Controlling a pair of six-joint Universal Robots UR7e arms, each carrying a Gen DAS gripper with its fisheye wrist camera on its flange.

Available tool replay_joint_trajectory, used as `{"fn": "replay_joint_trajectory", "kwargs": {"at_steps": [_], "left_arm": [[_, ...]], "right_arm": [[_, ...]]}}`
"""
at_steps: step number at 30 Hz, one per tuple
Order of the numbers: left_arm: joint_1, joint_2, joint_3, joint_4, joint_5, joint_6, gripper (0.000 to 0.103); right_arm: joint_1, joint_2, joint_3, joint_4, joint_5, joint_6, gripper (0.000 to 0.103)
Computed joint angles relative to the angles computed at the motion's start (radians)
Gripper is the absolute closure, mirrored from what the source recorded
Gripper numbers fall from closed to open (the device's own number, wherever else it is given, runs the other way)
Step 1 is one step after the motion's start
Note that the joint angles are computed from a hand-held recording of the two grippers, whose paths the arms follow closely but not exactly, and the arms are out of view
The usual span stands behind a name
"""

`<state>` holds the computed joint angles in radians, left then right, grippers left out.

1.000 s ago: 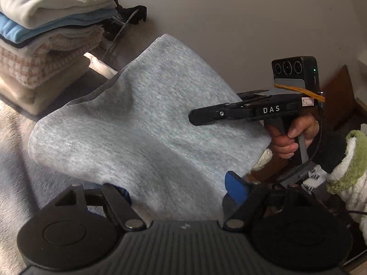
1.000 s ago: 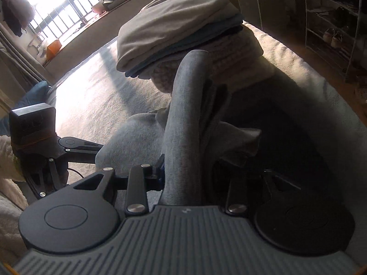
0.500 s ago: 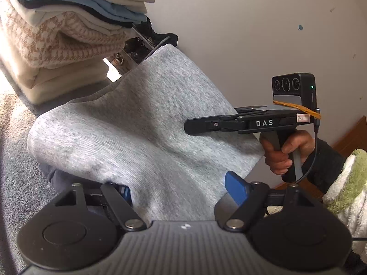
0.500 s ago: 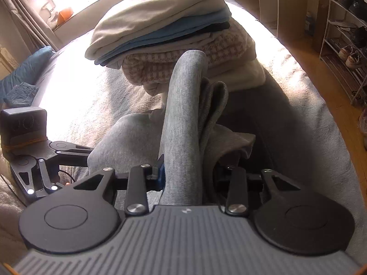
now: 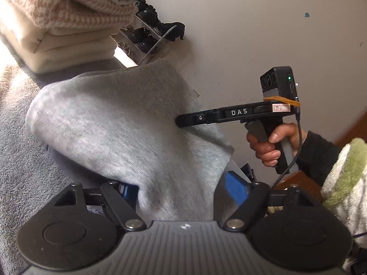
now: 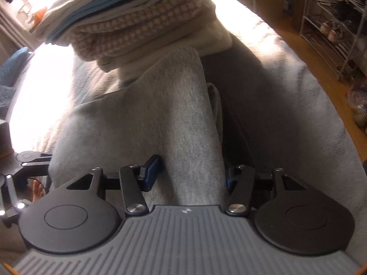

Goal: Fold clothes
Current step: 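Carry the folded sweatshirt with both grippers toward the clothes stack, then lower the sweatshirt onto the bed beside the stack with both grippers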

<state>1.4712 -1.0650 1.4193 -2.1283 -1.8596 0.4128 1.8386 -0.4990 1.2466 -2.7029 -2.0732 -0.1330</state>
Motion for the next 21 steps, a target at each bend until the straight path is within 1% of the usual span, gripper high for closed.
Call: {"fn": "replay_joint_trajectory", "kwargs": {"at_steps": [2,4,5,6,8,9,10,11,12,13,14,16,17,18,21], "left_arm": [[0.009,0.039,-0.108,0.143,-0.016,-0.022,0.021],[0.005,0.110,-0.269,0.341,-0.007,-0.036,0.020],[0.011,0.143,-0.357,0.446,0.001,-0.031,0.020],[0.015,0.180,-0.449,0.550,0.005,-0.026,0.016],[0.024,0.232,-0.585,0.667,0.024,-0.040,0.014],[0.029,0.245,-0.622,0.682,0.035,-0.049,0.014],[0.031,0.249,-0.637,0.670,0.056,-0.067,0.014],[0.032,0.254,-0.651,0.657,0.077,-0.084,0.014],[0.034,0.250,-0.649,0.633,0.100,-0.104,0.014],[0.035,0.247,-0.647,0.608,0.123,-0.123,0.015],[0.036,0.240,-0.636,0.589,0.134,-0.132,0.017],[0.037,0.226,-0.615,0.551,0.157,-0.150,0.019],[0.039,0.212,-0.590,0.527,0.155,-0.159,0.019],[0.040,0.199,-0.565,0.503,0.152,-0.168,0.024],[0.041,0.161,-0.484,0.438,0.156,-0.223,0.034]], "right_arm": [[0.000,-0.023,0.077,-0.152,-0.017,0.040,0.045],[0.008,-0.047,0.174,-0.358,-0.026,0.097,0.045],[0.015,-0.058,0.226,-0.462,-0.010,0.127,0.045],[0.023,-0.066,0.283,-0.567,0.023,0.164,0.045],[0.044,-0.070,0.380,-0.774,0.075,0.238,0.045],[0.055,-0.067,0.421,-0.874,0.097,0.277,0.044],[0.069,-0.058,0.451,-0.940,0.108,0.327,0.043],[0.088,-0.041,0.468,-0.963,0.093,0.391,0.042],[0.113,-0.017,0.471,-0.969,0.043,0.415,0.042],[0.142,0.014,0.455,-0.959,-0.034,0.397,0.042],[0.177,0.060,0.419,-0.945,-0.119,0.337,0.042],[0.243,0.163,0.305,-0.889,-0.268,0.131,0.043],[0.273,0.215,0.243,-0.859,-0.335,0.026,0.043],[0.301,0.266,0.177,-0.826,-0.398,-0.078,0.043],[0.349,0.443,-0.045,-0.822,-0.563,-0.392,0.043]]}}
